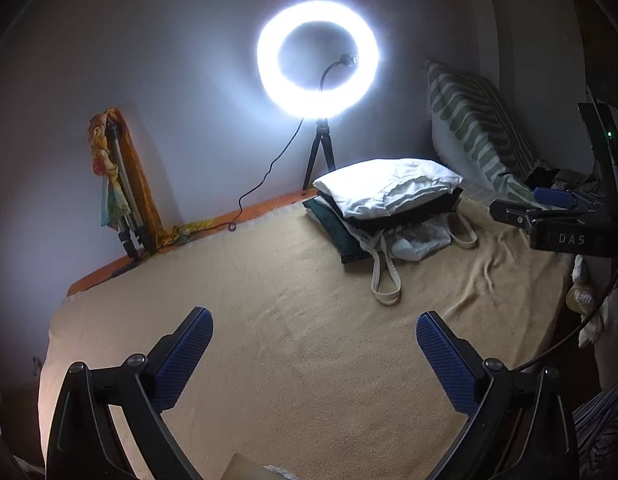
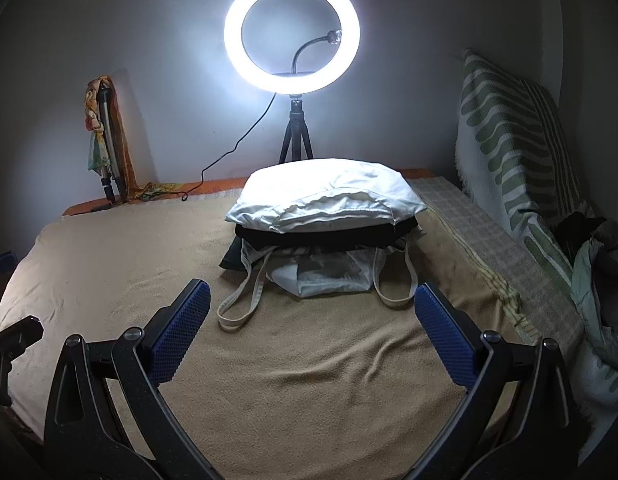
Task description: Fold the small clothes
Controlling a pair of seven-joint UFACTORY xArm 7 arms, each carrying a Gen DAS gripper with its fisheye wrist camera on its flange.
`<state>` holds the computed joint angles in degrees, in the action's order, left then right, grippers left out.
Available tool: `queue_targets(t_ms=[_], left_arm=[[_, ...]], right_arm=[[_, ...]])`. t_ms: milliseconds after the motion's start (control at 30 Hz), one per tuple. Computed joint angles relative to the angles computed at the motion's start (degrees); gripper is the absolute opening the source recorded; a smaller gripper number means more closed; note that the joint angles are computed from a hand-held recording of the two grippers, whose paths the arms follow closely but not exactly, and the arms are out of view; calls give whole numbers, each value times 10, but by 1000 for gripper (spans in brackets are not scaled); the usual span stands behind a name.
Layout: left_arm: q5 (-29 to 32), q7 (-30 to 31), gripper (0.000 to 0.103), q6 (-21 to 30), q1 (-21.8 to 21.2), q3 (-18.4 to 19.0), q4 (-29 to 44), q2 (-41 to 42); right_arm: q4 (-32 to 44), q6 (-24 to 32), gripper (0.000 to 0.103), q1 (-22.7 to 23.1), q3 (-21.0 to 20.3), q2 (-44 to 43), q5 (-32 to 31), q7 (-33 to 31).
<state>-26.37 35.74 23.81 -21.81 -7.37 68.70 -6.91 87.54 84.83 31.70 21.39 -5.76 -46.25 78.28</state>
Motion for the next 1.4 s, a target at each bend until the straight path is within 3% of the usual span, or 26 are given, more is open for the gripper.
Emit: queue_targets(t_ms=[1400], left_arm=[[-6,4,103,1,-1,7,-6,-12]], right_arm=[[-11,-18,103,-4,-5,0,22,9]])
